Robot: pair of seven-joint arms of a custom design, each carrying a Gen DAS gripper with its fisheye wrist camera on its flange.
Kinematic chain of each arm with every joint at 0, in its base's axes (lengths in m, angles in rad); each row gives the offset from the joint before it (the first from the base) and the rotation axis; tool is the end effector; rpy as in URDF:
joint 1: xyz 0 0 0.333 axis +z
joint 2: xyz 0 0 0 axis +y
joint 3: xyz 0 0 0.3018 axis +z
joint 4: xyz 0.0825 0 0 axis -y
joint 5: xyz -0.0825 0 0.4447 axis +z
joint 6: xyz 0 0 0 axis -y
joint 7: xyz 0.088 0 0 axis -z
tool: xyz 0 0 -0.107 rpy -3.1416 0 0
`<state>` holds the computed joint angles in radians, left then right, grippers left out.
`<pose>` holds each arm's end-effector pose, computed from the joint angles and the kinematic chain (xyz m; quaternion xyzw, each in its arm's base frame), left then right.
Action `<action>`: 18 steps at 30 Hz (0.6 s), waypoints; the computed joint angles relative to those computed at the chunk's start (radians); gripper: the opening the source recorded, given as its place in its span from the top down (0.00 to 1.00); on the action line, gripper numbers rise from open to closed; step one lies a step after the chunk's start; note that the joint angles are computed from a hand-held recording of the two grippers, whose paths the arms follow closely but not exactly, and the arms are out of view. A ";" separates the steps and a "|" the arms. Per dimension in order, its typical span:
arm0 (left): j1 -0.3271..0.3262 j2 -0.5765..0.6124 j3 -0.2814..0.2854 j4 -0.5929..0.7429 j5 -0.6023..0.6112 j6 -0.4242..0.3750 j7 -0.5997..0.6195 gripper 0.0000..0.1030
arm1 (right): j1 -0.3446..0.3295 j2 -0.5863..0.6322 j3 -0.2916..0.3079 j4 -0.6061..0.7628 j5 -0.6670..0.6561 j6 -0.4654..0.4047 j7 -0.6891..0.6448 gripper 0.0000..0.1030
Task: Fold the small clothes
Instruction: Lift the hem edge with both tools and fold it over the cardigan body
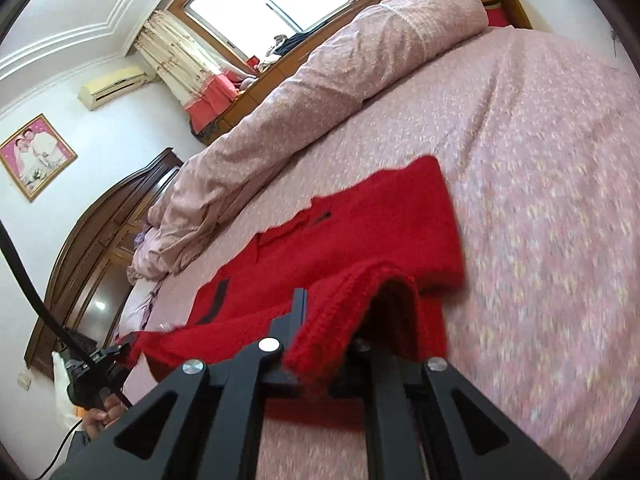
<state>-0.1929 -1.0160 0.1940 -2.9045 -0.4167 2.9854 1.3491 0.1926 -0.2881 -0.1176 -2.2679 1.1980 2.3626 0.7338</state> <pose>0.3741 0.0256 0.5150 -0.7505 0.3926 -0.5163 0.1266 0.5569 0.0512 0.4848 -0.6573 0.5625 0.0506 0.4991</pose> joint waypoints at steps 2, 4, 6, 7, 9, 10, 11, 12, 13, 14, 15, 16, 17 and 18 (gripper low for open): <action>-0.017 0.048 0.016 0.035 0.011 0.015 0.026 0.98 | 0.007 0.027 0.000 0.028 0.025 0.001 -0.030 0.94; -0.034 0.083 0.032 0.060 0.009 0.029 0.042 0.98 | 0.008 0.055 -0.002 0.054 0.058 -0.017 -0.055 0.94; -0.093 0.122 0.091 0.088 -0.010 0.069 0.078 0.98 | 0.000 0.091 -0.004 0.079 0.106 -0.048 -0.071 0.94; -0.123 0.141 0.120 0.102 -0.015 0.093 0.101 0.98 | -0.006 0.115 -0.005 0.098 0.134 -0.064 -0.076 0.94; -0.157 0.171 0.154 0.122 -0.020 0.122 0.128 0.98 | -0.023 0.140 0.004 0.118 0.172 -0.082 -0.091 0.94; -0.181 0.182 0.178 0.131 -0.020 0.138 0.145 0.98 | -0.031 0.157 0.005 0.132 0.201 -0.096 -0.108 0.94; -0.202 0.196 0.200 0.142 -0.019 0.154 0.162 0.98 | -0.041 0.168 0.009 0.140 0.223 -0.113 -0.123 0.94; -0.220 0.208 0.220 0.149 -0.014 0.169 0.178 0.98 | -0.050 0.179 0.009 0.148 0.251 -0.138 -0.141 0.94; -0.236 0.212 0.237 0.150 -0.011 0.184 0.190 0.98 | -0.061 0.189 0.008 0.153 0.295 -0.172 -0.166 0.93; -0.263 0.209 0.264 0.140 -0.007 0.220 0.206 0.98 | -0.070 0.193 0.013 0.153 0.317 -0.183 -0.174 0.93; -0.263 0.205 0.264 0.127 -0.001 0.238 0.201 0.98 | -0.077 0.194 0.018 0.153 0.334 -0.188 -0.179 0.93; -0.259 0.205 0.263 0.119 0.006 0.248 0.189 0.98 | -0.082 0.197 0.025 0.157 0.343 -0.188 -0.178 0.93; -0.253 0.208 0.262 0.117 0.011 0.248 0.172 0.98 | -0.085 0.200 0.031 0.164 0.348 -0.191 -0.179 0.93; -0.254 0.208 0.270 0.119 0.020 0.242 0.164 0.98 | -0.085 0.202 0.038 0.171 0.350 -0.190 -0.188 0.93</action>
